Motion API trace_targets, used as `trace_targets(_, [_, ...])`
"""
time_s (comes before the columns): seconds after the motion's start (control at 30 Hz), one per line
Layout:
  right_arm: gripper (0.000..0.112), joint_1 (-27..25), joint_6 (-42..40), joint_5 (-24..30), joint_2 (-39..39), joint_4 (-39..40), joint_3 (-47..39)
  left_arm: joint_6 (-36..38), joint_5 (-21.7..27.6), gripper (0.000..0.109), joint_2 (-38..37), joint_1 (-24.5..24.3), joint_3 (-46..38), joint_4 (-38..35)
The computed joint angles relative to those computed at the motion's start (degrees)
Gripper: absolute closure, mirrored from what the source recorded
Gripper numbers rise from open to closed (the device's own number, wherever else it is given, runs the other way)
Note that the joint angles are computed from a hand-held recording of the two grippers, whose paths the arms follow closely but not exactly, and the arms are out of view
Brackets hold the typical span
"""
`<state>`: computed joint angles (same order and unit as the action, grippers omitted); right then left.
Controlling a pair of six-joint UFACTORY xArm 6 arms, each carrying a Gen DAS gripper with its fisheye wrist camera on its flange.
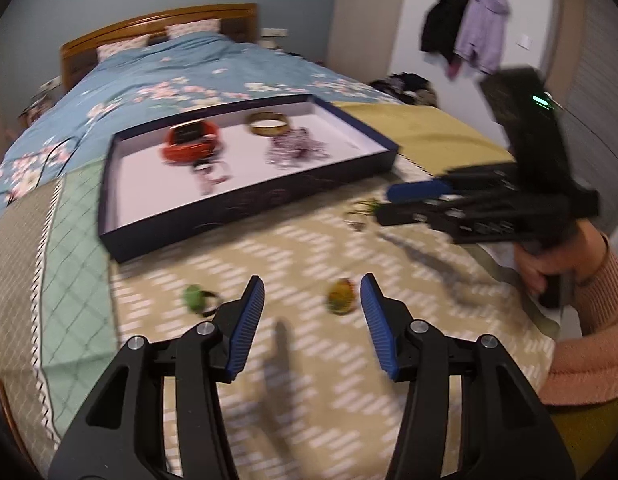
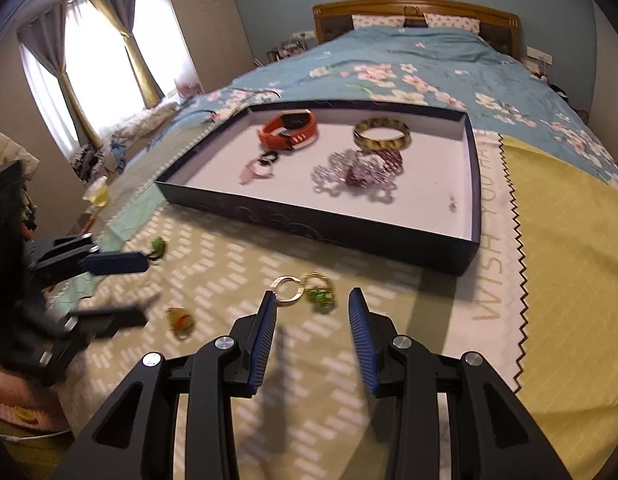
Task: Organize jewelry
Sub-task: 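Grasp the yellow ring with the left gripper while the right gripper grasps the green-stone gold ring, then carry the yellow ring and green-stone ring to the box with both grippers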
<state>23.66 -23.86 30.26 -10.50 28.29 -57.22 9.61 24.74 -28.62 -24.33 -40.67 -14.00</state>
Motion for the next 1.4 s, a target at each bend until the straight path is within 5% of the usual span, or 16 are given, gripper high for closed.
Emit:
trace_targets(0.17, [0.082,-0.07,0.51,0.48,2.53,-2.21,-2.43,-0.19,1.66,0.06,2.41,-1.81,-1.93,0.71])
trace_targets(0.6, [0.101,-0.47,-2.1,1.43,2.94,-0.45,-2.99,1.61,5.26,0.093,5.95,-0.17,-4.46,-4.49])
trace_targets(1.4, [0.101,-1.09,-8.46,-1.26,-0.4,10.49,-1.34,-0.14,1.46,0.096,4.31,1.0,-4.16,-3.8])
